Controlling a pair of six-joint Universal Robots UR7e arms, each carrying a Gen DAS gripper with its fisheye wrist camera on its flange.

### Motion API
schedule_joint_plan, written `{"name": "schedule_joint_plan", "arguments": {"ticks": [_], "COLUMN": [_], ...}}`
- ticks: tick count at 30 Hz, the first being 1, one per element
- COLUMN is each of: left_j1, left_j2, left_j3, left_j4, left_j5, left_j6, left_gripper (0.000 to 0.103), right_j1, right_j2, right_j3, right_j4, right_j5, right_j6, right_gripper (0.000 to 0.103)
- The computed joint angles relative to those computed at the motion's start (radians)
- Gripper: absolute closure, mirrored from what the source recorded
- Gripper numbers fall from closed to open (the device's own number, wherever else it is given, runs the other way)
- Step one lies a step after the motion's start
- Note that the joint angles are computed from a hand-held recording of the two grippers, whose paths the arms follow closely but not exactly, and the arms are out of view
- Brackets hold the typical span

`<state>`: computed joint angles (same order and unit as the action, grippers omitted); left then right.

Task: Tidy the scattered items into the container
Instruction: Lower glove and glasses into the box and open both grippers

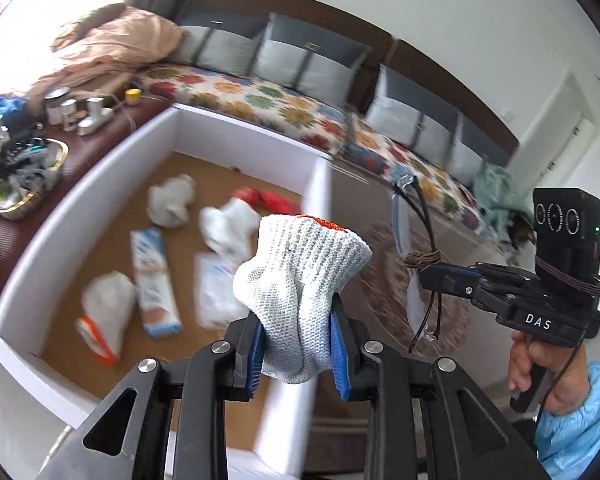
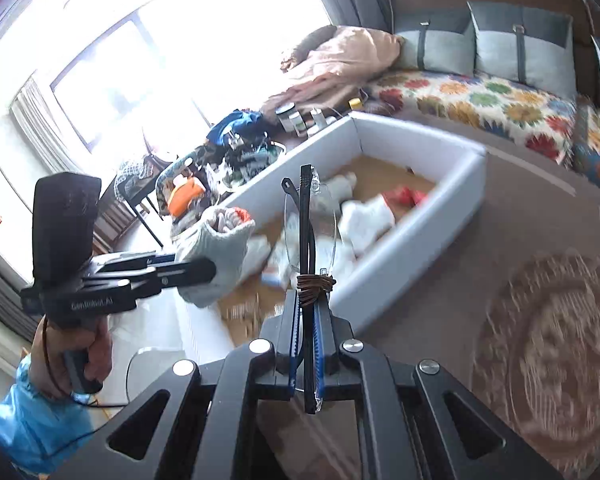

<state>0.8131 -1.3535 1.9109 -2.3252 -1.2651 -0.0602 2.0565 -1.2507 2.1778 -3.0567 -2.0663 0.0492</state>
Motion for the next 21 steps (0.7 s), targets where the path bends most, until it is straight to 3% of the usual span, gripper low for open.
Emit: {"name": "schedule_joint_plan", "arguments": {"ticks": [7, 11, 14, 16, 18, 21], "left_j1": [0.113, 0.139, 0.144, 0.144, 0.139, 0.125], "left_j2": [0.158, 0.216, 0.254, 0.268, 0.268, 0.238], "left_j3": [-0.151, -0.181, -0.201, -0.204, -0.197, -0.164], "left_j4": [0.002, 0.015, 0.04, 0.047, 0.027, -0.016], "left_j5": [0.088, 0.112, 0.143, 0.178, 0.207, 0.234], "left_j6": [0.025, 0.036, 0.022, -0.002, -0.013, -0.011], "left_gripper": [0.075, 0.074, 0.061, 0.035, 0.024, 0.024], "right_j1": [-0.081, -0.124, -0.144, -0.144, -0.147, -0.139], "right_j2": [0.231, 0.294, 0.32, 0.328, 0.317, 0.298], "right_j3": [-0.247, -0.301, -0.315, -0.315, -0.303, -0.286], "right_j4": [0.041, 0.073, 0.069, 0.048, 0.019, -0.03], "right_j5": [0.009, -0.012, -0.053, -0.089, -0.08, -0.085], "right_j6": [-0.007, 0.007, 0.015, 0.011, 0.016, 0.021], "right_gripper": [0.096, 0.095, 0.085, 0.05, 0.048, 0.048]}}
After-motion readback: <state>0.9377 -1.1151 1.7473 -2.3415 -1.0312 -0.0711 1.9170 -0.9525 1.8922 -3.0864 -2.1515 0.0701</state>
